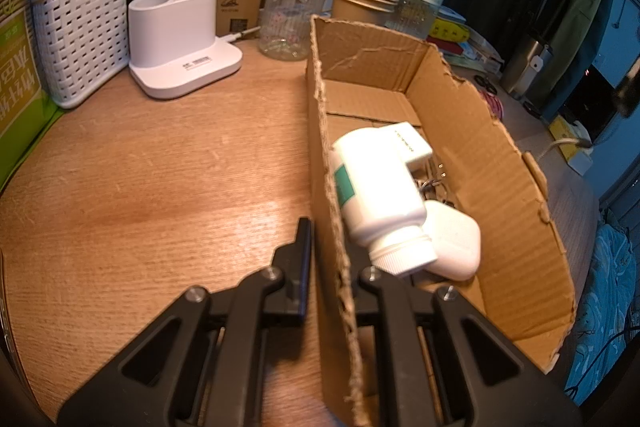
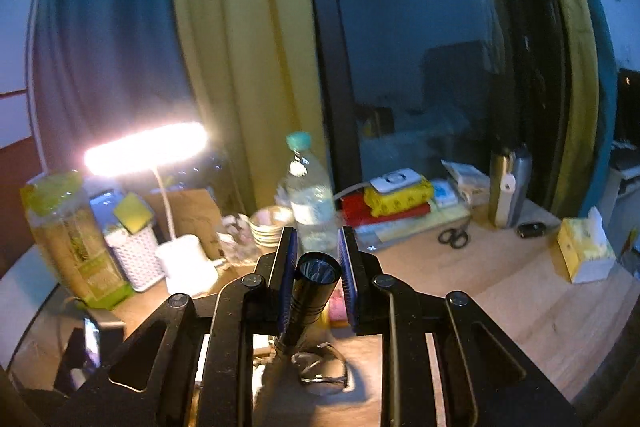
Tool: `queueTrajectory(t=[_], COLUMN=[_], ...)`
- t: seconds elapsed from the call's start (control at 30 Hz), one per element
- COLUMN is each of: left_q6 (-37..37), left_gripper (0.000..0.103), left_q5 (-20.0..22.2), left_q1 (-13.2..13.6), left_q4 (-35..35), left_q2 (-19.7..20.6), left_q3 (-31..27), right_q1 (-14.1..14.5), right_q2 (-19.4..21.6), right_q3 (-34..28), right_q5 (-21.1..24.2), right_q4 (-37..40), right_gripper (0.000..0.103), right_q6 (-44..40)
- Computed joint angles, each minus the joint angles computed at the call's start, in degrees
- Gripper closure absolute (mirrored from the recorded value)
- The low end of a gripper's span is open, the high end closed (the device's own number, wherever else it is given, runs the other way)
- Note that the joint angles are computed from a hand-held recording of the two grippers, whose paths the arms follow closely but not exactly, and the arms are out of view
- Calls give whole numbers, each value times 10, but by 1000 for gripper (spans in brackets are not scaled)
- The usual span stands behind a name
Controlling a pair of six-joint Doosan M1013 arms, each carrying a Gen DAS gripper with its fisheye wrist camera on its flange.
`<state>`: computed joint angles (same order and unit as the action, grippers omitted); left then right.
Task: Organize rigid objects
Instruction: 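Lift the flashlight and carry it over the box with the right tool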
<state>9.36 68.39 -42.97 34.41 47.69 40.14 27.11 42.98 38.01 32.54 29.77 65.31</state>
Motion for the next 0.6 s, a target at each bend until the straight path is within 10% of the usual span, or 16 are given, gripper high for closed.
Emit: queueTrajectory(t=[0.6], left_q6=[0], left_gripper=[93], left_q5=[0], left_q1=[0], left_q4=[0], left_q2=[0], left_q3=[0], right_q1=[22], right_q2=[22], right_q3=[-30], right_q5=[64], right_q4=[43], right_gripper=[81], right_q6=[-68])
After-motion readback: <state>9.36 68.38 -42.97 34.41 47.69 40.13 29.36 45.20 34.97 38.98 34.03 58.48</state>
